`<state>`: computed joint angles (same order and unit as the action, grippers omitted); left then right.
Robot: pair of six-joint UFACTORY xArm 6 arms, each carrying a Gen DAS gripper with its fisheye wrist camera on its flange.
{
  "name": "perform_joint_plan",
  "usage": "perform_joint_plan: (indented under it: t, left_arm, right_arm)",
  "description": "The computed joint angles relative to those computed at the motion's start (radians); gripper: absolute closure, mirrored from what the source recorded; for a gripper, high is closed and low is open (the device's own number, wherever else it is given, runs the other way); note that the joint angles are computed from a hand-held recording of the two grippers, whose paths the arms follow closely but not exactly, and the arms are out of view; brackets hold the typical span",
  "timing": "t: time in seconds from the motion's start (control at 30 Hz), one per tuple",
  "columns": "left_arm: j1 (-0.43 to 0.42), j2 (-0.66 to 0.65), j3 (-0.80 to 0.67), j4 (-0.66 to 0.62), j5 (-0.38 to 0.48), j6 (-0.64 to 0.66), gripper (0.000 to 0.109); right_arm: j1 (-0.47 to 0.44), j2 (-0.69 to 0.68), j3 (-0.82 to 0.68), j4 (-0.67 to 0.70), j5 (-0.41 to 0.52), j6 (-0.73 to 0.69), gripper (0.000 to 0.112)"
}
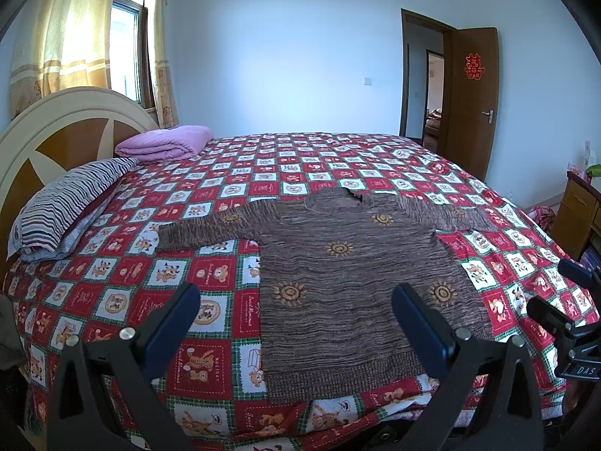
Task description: Fold small clothes
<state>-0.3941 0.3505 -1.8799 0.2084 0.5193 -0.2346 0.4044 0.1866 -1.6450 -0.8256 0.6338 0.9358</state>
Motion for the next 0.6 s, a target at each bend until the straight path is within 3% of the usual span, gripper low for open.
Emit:
perform_joint_plan:
  t: [0.6]
  left_arm:
    - [0.0,0.0,0.0,-0.005,0.001,0.002,0.006]
  right_arm:
    - [0.001,0.003,0.004,0.009,-0.006,-0.008,0.01]
